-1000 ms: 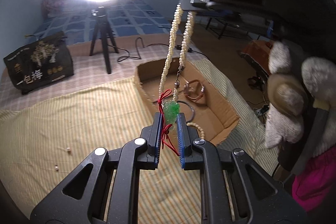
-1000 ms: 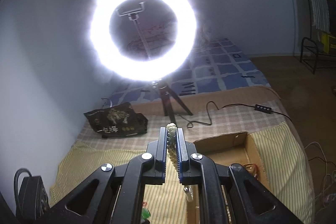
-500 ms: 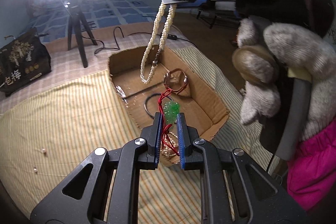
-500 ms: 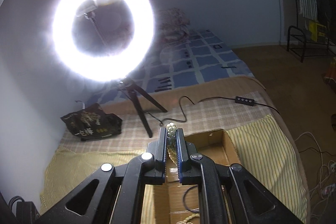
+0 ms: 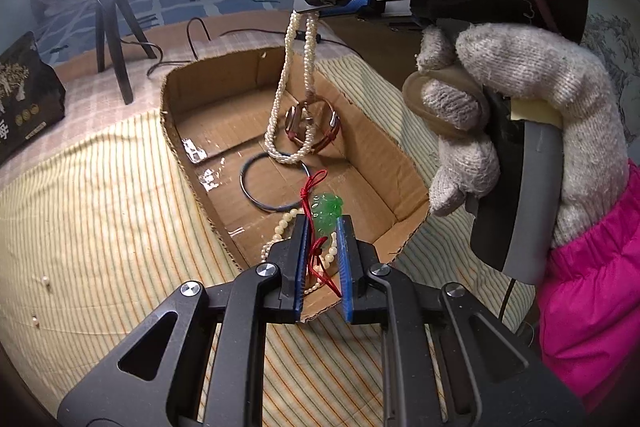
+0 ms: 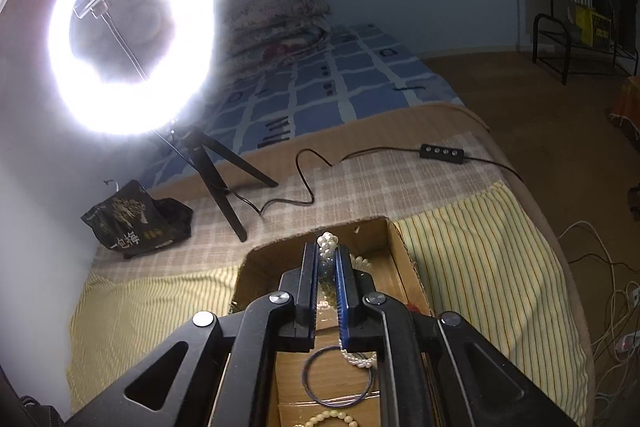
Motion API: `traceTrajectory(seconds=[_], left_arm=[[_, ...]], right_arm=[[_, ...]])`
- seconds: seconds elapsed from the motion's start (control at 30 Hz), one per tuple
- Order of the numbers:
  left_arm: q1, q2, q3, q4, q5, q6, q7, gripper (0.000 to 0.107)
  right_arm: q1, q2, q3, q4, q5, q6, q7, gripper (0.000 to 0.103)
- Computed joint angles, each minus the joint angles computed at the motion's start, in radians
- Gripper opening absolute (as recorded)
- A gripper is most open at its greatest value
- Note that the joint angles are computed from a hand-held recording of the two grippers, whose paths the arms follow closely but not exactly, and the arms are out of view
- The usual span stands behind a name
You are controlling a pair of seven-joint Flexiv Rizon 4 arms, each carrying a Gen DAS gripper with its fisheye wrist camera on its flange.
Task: Organize jewelry
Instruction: 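Open left tool over box while right tool opens, dropping pendant and necklace, then withdraw both tools from box back over the bed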
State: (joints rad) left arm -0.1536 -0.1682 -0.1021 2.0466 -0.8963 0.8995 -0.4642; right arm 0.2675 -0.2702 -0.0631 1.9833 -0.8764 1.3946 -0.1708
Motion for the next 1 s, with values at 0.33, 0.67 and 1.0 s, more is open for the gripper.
traceTrajectory(seconds=[0.33,0.67,1.0], left_arm=[[-0.005,-0.007,-0.003,0.002,0.022,0.009,-0.001,0.029],[-0.002,0.007,0.004,0.017,0.022,0.034,0.012,0.059],[0.002,0.037,0.017,0.041,0.016,0.05,0.046,0.06]], right_arm=[[0.011,-0.017,0.01,-0.011,0.083,-0.012,-0.074,0.044],[0.007,0.008,-0.003,-0.003,-0.048,-0.099,0.08,0.093],[-0.004,0.014,0.047,-0.015,-0.025,-0.16,0.027,0.093]])
